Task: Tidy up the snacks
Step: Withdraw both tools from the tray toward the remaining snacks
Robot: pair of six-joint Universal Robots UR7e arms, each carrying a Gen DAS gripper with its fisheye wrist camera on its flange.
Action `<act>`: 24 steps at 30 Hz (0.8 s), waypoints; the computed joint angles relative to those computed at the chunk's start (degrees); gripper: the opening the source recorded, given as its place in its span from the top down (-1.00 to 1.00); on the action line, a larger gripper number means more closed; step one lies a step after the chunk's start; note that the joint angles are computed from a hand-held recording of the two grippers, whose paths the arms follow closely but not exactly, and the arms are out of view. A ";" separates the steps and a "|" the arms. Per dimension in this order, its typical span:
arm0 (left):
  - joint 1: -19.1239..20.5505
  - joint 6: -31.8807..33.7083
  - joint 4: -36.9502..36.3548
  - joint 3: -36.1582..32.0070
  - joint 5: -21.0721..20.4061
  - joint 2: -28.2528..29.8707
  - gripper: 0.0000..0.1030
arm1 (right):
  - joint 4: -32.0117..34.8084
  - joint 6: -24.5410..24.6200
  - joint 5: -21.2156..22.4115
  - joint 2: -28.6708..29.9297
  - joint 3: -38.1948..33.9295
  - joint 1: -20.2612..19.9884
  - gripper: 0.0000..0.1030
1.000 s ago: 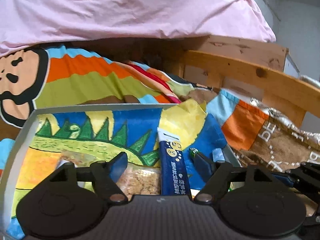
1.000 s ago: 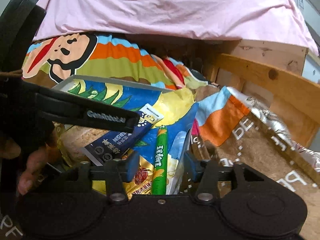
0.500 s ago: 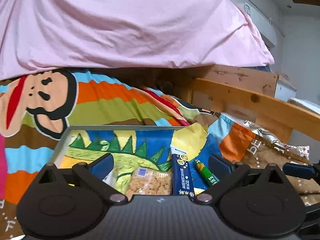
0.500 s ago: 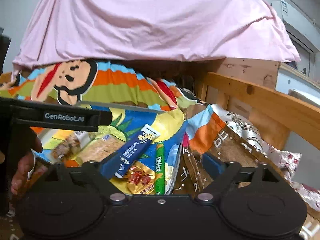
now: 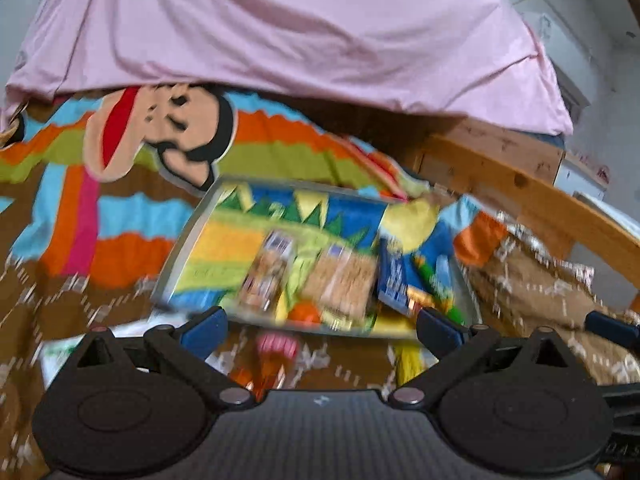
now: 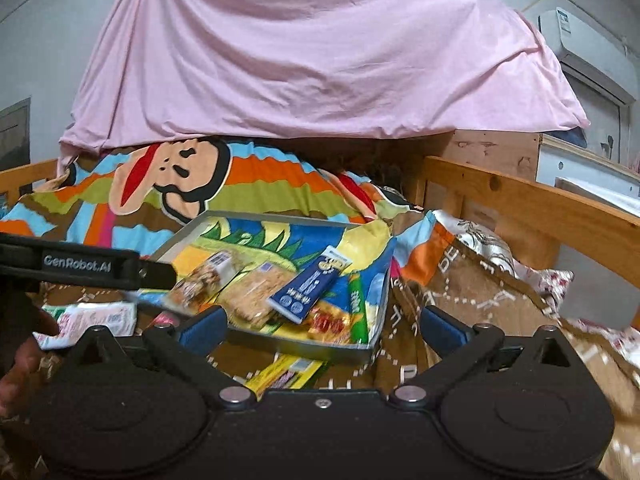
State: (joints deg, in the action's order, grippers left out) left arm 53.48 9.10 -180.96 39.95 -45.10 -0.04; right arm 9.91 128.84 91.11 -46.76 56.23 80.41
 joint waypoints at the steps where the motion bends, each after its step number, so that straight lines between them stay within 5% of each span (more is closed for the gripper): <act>1: -0.34 -0.45 -0.96 2.82 1.24 -1.14 -0.99 | -1.10 0.09 0.14 -0.96 1.99 -0.07 -0.99; 12: -4.43 -6.64 -6.54 23.85 11.41 -9.39 -0.99 | -6.65 -0.14 4.58 -7.29 14.21 1.32 -0.99; 24: -5.03 -18.29 5.47 27.42 16.11 -11.86 -0.99 | -3.24 1.77 8.23 -7.93 15.80 1.81 -0.99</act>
State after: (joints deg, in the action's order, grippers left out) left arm 48.45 -9.19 -175.48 67.36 -28.99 -11.90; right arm 6.67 130.61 99.34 -54.68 72.03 82.22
